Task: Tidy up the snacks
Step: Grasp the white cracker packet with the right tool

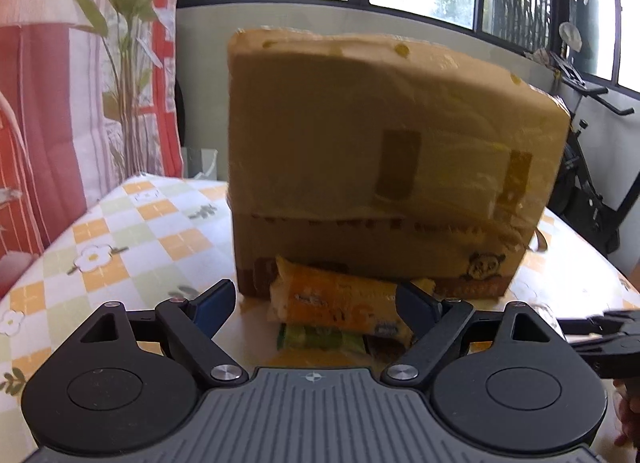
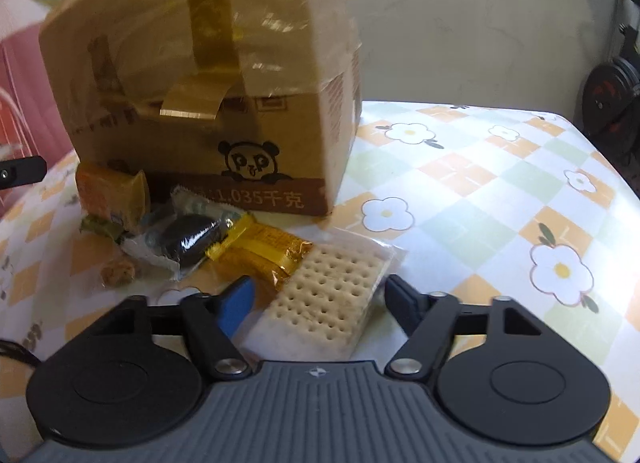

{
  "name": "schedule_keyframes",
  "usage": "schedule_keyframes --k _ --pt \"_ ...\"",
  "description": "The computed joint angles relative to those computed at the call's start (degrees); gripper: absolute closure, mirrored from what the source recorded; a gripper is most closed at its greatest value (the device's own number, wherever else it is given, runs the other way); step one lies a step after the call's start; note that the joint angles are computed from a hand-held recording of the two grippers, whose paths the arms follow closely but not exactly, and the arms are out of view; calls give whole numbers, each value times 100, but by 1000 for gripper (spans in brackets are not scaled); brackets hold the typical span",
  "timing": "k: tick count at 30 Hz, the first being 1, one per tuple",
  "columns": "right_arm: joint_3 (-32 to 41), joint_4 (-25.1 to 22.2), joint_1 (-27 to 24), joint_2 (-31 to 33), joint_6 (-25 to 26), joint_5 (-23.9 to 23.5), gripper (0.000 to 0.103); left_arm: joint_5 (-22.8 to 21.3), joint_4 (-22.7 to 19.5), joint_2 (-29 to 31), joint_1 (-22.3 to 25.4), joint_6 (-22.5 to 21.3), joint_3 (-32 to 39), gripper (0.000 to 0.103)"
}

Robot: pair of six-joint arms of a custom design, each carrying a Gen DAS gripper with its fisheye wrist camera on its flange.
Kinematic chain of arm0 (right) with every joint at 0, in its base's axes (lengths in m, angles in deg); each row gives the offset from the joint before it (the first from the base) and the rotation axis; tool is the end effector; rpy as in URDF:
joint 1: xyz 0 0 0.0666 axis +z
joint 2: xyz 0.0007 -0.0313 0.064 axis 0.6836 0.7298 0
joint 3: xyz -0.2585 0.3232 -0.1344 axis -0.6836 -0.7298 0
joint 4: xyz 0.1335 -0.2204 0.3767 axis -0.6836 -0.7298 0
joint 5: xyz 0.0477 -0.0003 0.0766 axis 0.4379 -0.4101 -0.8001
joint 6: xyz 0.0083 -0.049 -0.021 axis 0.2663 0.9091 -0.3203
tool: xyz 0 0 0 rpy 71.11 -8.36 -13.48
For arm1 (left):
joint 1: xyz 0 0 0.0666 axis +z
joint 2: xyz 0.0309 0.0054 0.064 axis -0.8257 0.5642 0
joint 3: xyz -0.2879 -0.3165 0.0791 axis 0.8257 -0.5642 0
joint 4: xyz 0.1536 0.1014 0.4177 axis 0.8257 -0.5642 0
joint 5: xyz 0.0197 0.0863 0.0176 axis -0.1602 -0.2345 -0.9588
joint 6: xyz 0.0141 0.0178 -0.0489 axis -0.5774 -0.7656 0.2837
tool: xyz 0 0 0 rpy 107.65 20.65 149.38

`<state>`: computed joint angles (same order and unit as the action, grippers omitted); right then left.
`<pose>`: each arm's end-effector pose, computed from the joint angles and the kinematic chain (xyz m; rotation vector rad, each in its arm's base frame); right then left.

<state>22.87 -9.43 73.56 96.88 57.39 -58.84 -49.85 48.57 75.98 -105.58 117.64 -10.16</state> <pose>0.3819 0.2247 0.3389 -0.4563 2.3684 0.3465 0.3297 -0.3520 0.3394 -0.2753 2.1359 0.0867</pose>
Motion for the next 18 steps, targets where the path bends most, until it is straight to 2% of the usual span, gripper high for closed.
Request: schedule_keyframes --k 4,10,15,17,18 --pt "-123 180 -25 -70 346 -76 41 171 -91 133 -24 64 59 14" --pt "-285 475 -14 -164 218 -88 45 636 -148 380 -16 142 211 16" --pt "-322 536 8 -205 242 -116 47 935 -282 653 -12 117 390 27" --pt "-339 563 -34 -223 156 -202 47 1080 -250 718 -6 46 415 40" --pt "-350 578 -52 -233 119 -238 47 1152 -203 738 1 -1 413 43"
